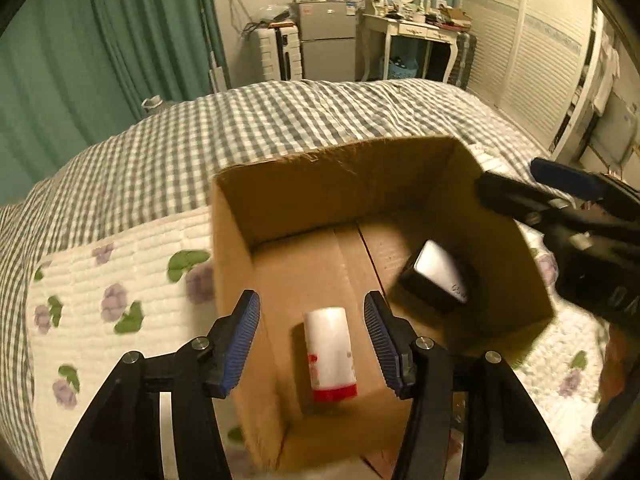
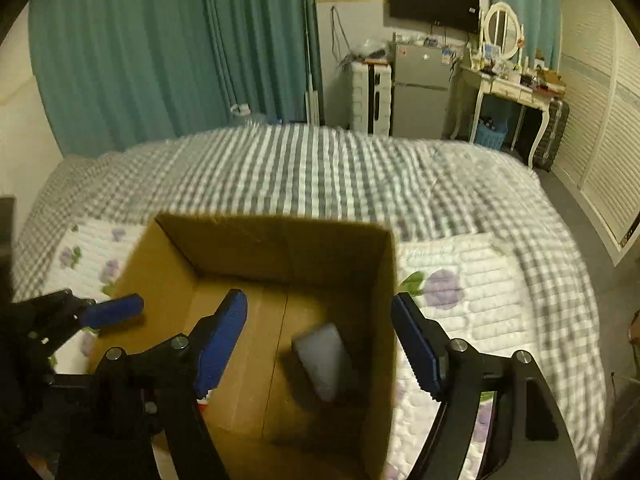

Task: Organize rigid objects
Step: 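Carry both items into the cardboard box and open both tools, then grasp the white charger with the left tool while the right tool grasps the black remote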

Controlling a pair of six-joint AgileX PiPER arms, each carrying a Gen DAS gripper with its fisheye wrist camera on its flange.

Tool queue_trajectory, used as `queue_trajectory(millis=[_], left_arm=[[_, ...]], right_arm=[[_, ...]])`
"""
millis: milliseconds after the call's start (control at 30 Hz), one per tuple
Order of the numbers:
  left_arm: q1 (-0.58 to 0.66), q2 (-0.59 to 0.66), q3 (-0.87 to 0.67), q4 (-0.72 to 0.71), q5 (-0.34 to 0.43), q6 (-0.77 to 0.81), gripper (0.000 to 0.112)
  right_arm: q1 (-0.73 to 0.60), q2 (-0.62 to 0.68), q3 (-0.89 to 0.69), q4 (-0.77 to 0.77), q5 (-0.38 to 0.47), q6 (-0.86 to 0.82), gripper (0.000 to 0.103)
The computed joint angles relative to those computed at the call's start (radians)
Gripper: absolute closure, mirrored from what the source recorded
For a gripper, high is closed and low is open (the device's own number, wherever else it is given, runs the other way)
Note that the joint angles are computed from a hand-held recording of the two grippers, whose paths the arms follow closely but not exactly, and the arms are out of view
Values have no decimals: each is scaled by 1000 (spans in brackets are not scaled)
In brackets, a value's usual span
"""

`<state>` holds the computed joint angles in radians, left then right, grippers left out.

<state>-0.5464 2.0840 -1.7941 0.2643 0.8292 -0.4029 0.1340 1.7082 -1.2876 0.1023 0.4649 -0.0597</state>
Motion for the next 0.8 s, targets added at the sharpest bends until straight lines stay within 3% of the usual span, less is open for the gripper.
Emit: queue_trajectory(millis=[133,333,433,667,800], left_arm=[[-24,-146,120,35,6,-58,48],[-85,-342,255,105,50,-205,48],[-155,-416,310,192,89,-322,48],[-268,-484,462,254,92,-535,48],[-309,-461,553,260,43,-655,48]], right_arm=[[-11,-144,45,-58,57,15,23],[-24,-409,135,-120,159,4,12],[-22,-520,186,-122,193,-32,12],[-103,-685,321,34,290,-242,12],[-141,-720,439,110,275,-371,12]])
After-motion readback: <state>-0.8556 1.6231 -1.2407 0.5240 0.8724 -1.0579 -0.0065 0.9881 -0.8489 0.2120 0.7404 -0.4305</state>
